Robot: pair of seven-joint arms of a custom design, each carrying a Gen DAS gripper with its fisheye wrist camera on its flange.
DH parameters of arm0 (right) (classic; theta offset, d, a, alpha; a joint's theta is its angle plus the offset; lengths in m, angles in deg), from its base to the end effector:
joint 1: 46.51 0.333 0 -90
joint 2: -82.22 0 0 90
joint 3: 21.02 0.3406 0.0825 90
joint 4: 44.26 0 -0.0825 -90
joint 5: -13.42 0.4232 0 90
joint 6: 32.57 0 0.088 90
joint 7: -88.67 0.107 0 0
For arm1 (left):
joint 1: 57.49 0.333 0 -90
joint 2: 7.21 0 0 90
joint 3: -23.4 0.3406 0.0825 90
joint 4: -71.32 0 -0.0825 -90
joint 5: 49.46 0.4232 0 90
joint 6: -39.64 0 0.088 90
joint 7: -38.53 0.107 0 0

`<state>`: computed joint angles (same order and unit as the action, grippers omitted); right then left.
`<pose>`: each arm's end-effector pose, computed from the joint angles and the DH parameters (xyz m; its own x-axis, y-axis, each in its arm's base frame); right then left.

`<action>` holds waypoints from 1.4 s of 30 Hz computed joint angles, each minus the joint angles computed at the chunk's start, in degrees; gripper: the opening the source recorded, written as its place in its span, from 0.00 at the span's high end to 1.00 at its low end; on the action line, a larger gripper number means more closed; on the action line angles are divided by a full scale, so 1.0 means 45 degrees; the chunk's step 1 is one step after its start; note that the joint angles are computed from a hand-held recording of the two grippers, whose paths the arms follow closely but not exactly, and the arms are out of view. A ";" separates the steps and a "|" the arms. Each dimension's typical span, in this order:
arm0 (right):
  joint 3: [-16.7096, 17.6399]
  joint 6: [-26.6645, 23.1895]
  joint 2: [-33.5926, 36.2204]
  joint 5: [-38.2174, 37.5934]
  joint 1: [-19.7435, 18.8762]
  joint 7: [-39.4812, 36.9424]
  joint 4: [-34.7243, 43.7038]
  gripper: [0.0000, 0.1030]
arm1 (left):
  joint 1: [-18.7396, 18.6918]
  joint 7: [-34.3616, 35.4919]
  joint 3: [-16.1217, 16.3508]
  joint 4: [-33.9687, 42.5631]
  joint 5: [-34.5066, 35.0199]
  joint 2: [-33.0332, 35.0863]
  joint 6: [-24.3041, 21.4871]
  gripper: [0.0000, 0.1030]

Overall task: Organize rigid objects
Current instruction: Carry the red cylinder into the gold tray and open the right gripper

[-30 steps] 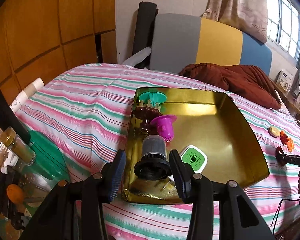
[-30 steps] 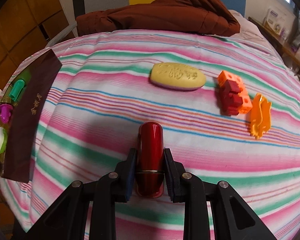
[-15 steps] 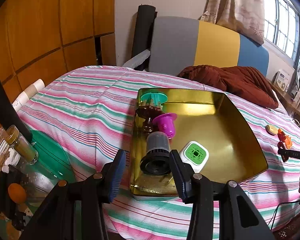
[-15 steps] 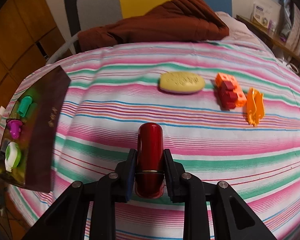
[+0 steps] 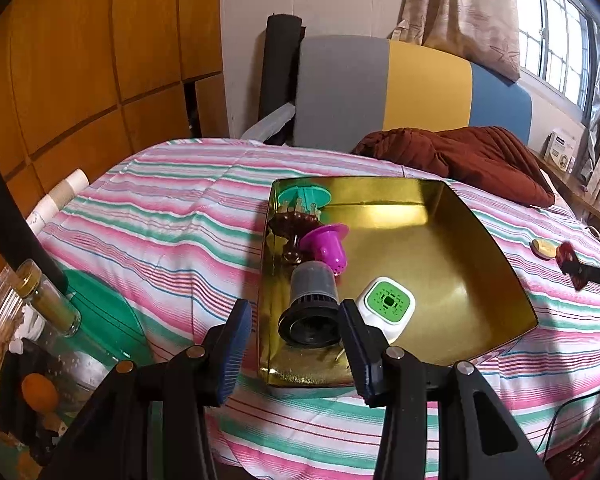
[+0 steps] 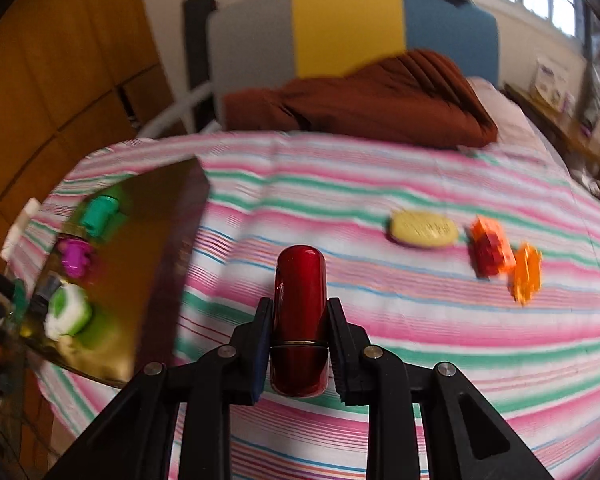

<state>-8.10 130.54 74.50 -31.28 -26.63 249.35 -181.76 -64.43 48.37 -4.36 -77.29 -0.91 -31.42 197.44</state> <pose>0.4302 0.3235 0.4184 0.0740 -0.9910 -0.1112 -0.7744 0.0132 -0.6326 0.3616 -0.2898 0.4263 0.0542 -0.9985 0.0017 -0.6870 -0.0385 -0.7257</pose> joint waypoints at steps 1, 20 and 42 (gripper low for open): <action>0.0104 0.0134 0.0017 -0.0257 0.0040 0.0008 0.0180 0.75 | -0.0011 0.0073 -0.0002 0.0041 0.0012 0.0035 -0.0055 0.56; -0.0144 -0.0388 0.4489 0.4081 0.3254 -0.6502 0.4659 0.75 | -0.0121 0.0109 0.0263 -0.0195 -0.0017 0.0241 0.0150 0.56; -0.0505 -0.0796 0.6839 0.8283 0.4386 -0.9520 0.6639 0.73 | 0.0376 -0.0034 0.0089 -0.0825 -0.0668 -0.0457 -0.0274 0.56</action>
